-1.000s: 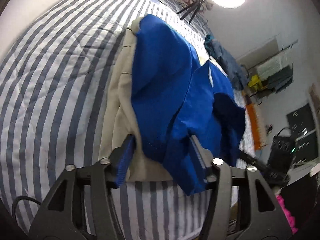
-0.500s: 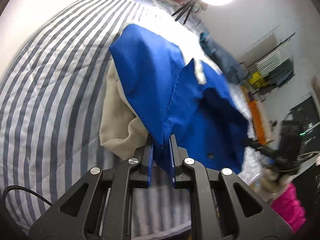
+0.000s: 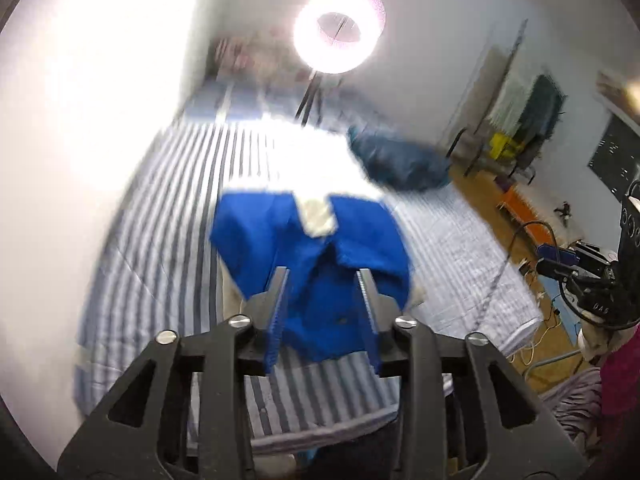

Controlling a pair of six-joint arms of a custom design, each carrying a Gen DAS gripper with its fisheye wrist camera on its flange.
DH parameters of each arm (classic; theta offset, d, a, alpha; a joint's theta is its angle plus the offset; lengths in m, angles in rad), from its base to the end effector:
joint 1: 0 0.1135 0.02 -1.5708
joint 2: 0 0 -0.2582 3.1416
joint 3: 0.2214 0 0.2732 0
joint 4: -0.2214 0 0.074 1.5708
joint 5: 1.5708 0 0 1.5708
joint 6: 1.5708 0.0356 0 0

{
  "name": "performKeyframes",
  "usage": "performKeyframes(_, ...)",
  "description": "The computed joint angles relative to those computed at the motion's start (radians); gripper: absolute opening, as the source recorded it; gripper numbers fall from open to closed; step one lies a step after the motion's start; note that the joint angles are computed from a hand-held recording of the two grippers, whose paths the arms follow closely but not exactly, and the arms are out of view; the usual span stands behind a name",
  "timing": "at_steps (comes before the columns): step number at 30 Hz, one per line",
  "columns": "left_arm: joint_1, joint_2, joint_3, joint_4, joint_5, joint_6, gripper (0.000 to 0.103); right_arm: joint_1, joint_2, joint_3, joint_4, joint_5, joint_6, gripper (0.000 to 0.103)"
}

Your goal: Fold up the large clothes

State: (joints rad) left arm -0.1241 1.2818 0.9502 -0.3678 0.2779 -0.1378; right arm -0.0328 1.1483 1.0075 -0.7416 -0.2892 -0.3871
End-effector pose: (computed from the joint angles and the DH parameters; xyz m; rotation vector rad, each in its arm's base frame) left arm 0.2973 -0.0469 0.2613 0.1325 2.2744 -0.4534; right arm 0.2553 0.0018 0.2875 -0.5479 2.3475 0.1630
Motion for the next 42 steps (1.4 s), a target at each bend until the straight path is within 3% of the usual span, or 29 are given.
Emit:
performKeyframes(3,0.001,-0.161,0.033,-0.093,0.01,-0.015,0.044,-0.016,-0.149,0.061,-0.119,-0.026,-0.089,0.036)
performKeyframes(6,-0.01,-0.268,0.107,-0.187,0.009,-0.017,0.044,-0.043,-0.225,0.142,-0.218,-0.084,-0.153,0.037)
performKeyframes(7,-0.028,-0.307,0.126,-0.214,-0.014,-0.009,0.049,-0.064,-0.234,0.175,-0.26,-0.127,-0.177,0.037)
performKeyframes(9,-0.07,-0.354,0.151,-0.243,-0.075,0.017,0.065,-0.118,-0.219,0.247,-0.367,-0.243,-0.227,0.043)
performKeyframes(10,-0.091,-0.365,0.154,-0.246,-0.107,0.025,0.067,-0.15,-0.193,0.288,-0.443,-0.314,-0.271,0.044)
performKeyframes(14,-0.1,-0.36,0.132,-0.232,-0.12,0.024,0.067,-0.2,-0.143,0.298,-0.614,-0.46,-0.434,0.044)
performKeyframes(16,-0.077,-0.314,0.116,-0.199,-0.087,0.013,0.067,-0.168,-0.113,0.266,-0.649,-0.445,-0.451,0.044)
performKeyframes(21,-0.061,-0.126,0.07,-0.046,-0.086,0.016,0.067,-0.064,-0.088,0.121,-0.506,-0.305,-0.277,0.044)
performKeyframes(25,-0.039,0.091,0.093,0.045,-0.037,0.014,0.067,-0.051,0.019,0.056,-0.259,-0.239,-0.036,0.045)
performKeyframes(28,-0.036,0.22,0.122,0.104,-0.052,0.03,0.067,-0.039,0.088,0.006,-0.056,-0.157,0.066,0.045)
performKeyframes(32,-0.017,0.386,0.187,0.113,-0.021,0.04,0.067,0.003,0.14,-0.081,0.197,-0.06,0.056,0.045)
performKeyframes(35,-0.014,0.479,0.229,0.109,0.009,0.047,0.066,0.042,0.234,-0.061,0.241,-0.085,0.034,0.044)
performKeyframes(39,-0.038,0.577,0.282,0.079,0.025,0.089,0.055,0.124,0.358,-0.016,0.312,-0.037,-0.074,0.044)
performKeyframes(42,-0.055,0.613,0.292,0.075,0.035,0.105,0.055,0.132,0.503,0.071,0.322,-0.049,-0.057,0.044)
